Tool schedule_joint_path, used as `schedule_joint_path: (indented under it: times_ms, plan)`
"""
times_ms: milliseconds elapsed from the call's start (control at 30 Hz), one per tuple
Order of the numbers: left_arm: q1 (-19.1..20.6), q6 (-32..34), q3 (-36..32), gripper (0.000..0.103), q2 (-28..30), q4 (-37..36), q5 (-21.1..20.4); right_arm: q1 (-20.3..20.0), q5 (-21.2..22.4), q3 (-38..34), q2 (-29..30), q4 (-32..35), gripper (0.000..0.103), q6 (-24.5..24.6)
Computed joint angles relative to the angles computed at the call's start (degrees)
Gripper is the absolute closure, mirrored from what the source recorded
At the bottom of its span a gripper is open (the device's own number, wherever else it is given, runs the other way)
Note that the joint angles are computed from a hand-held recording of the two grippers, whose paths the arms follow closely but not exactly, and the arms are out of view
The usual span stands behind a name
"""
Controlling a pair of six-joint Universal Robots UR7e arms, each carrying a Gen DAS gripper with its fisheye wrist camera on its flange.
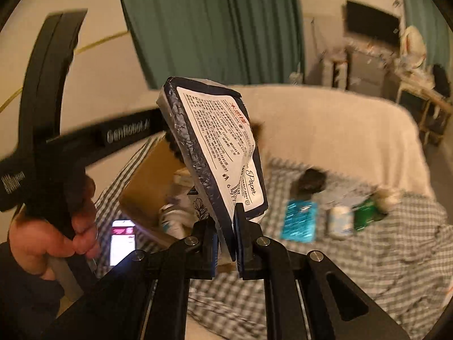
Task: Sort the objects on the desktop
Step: 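Carry the bracelet and foil packet over the cardboard box and release both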
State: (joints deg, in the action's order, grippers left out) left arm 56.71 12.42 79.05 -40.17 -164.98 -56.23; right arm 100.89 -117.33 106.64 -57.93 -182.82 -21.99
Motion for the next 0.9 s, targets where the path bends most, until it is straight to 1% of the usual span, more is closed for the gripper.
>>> schedule_joint_path:
  times_ms: [100,200,233,267,300,333,367,400,433,467,500,533,667,800,900]
  plan:
    - [2.3,-1.4,-2.5,0.092,1.2,3.0,1.4,-0.6,0.4,-2.7,4.1,2.6,0.094,2.6]
    - [3.5,-1.7,-2.0,0.092,1.4,2.8,2.9,-1.3,-0.3,-5.5,7.0,4.6,0.094,3.9]
    - [3.7,-1.1,-2.2,0.091,1.6,3.0,3.4,-1.6,-0.5,-6.1,7.6,5.4,0.091,3.9]
    - [3.8,0.3,-2.3,0.088,1.8,3.0,3.6,-1.9,-0.3,-6.5,7.9,6.0,0.09,3.8]
    - [3.7,1.6,-2.2,0.083,1.8,3.1,4.1,-2.0,0.1,-6.7,8.2,6.5,0.082,3.6]
    - [3.4,2.8,-2.3,0.058,2.0,3.5,4.8,-2.1,0.4,-6.4,8.2,6.1,0.071,3.2]
    - [2.9,3.3,-2.4,0.024,2.4,3.5,6.5,-2.2,0.7,-6.0,7.9,5.1,0.065,2.6]
    - [2.5,3.7,-1.6,0.013,2.4,1.5,7.8,-2.2,1.0,-5.2,7.4,3.4,0.053,2.1]
    - [2.1,4.7,-0.4,0.009,2.2,-1.9,8.2,-2.4,1.6,-4.5,6.8,2.3,0.045,1.7]
    - [2.0,5.1,0.3,0.009,2.0,-3.7,7.3,-2.5,2.1,-3.7,6.0,1.4,0.045,1.6]
    - [1.7,4.0,1.2,0.009,1.2,-3.2,6.0,-2.6,2.3,-2.8,4.9,0.5,0.045,1.3]
    - [1.3,2.8,1.7,0.009,0.7,-2.7,5.8,-2.6,1.7,-2.3,4.0,-0.1,0.045,1.0]
    - [-1.1,-1.0,4.4,0.008,-0.8,-2.7,5.2,-3.4,-0.8,2.3,-1.6,-5.3,0.045,-0.2]
    - [-4.0,-4.8,6.4,0.004,-1.2,-2.3,3.6,-4.5,-3.8,6.5,-8.9,-7.5,0.045,1.9]
    - [-6.1,-7.4,7.6,0.001,-0.8,-2.3,2.7,-5.1,-6.2,9.6,-13.4,-9.9,0.045,1.2]
